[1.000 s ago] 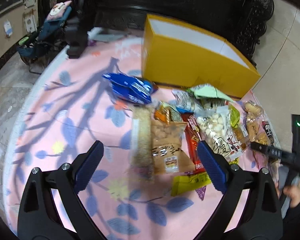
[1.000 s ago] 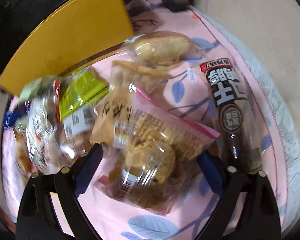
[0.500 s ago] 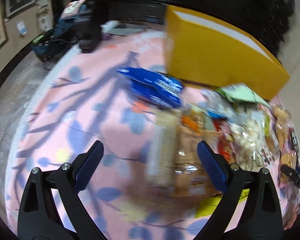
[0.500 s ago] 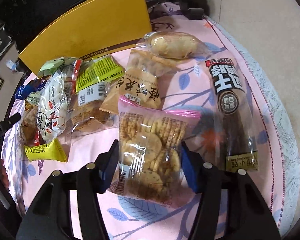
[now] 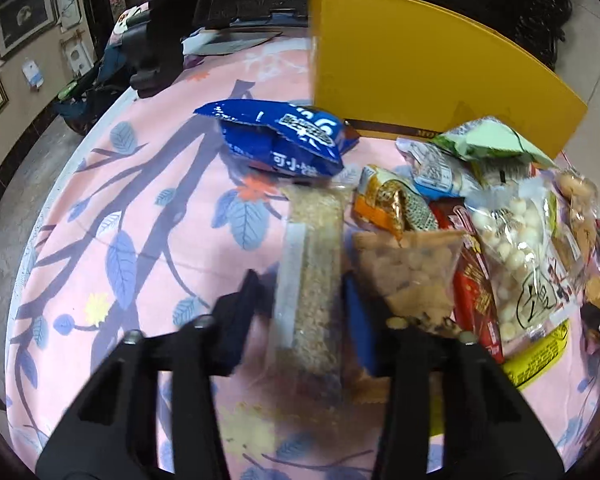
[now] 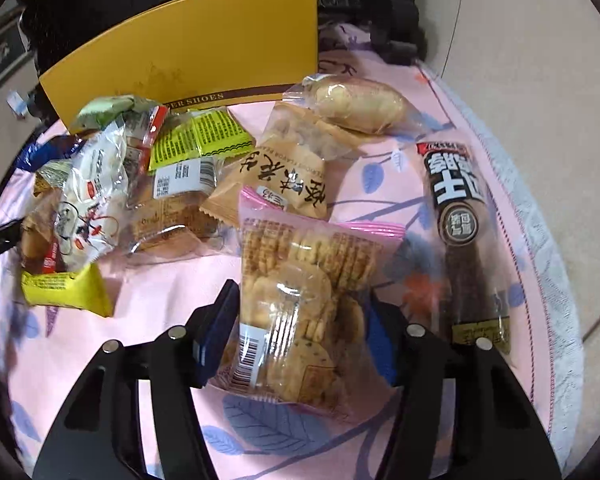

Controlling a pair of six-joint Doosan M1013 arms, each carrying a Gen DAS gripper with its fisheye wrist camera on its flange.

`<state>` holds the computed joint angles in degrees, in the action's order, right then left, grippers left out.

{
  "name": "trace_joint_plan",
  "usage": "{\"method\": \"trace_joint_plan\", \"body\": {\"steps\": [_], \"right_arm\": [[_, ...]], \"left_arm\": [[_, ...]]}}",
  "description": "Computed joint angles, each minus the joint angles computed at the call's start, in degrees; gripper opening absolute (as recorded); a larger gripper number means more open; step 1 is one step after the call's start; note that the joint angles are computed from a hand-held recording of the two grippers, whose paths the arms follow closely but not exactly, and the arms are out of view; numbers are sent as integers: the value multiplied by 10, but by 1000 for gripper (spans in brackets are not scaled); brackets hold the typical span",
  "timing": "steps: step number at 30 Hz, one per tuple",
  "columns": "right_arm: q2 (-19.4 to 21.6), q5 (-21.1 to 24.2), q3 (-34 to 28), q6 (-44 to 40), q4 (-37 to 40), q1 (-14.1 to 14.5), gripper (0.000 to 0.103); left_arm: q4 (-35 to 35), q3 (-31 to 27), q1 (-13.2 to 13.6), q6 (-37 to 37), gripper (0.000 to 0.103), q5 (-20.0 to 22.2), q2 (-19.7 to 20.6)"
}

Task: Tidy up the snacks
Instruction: 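Grasp the pink cookie bag with the right tool while the left tool grasps the rice-cracker bar, then drop both held snacks into the yellow box and open both tools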

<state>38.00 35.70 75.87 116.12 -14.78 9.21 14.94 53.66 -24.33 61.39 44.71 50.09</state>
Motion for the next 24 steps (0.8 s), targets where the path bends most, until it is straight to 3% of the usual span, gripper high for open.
{"method": "trace_joint_plan", "body": {"steps": [3,4,6,15,24], "right_arm": [[-1,-18,7,25,-24,0,55],[-2,-20,8,34,-28,0,49],[-8,-20,13,21,1,-3,46],[-64,-75,68,27,4,11,46],[-79,-103,68,-33,46,24,46]], "left_arm": [[-11,11,1,3,29,-13,-6],[-22,16,3,5,28,-20,-9],[-52,30,6,14,28,-34,-17],[-65,123,-8,44,28,-105,-92],[-93,133,-24,80,28,-112,-116]]}}
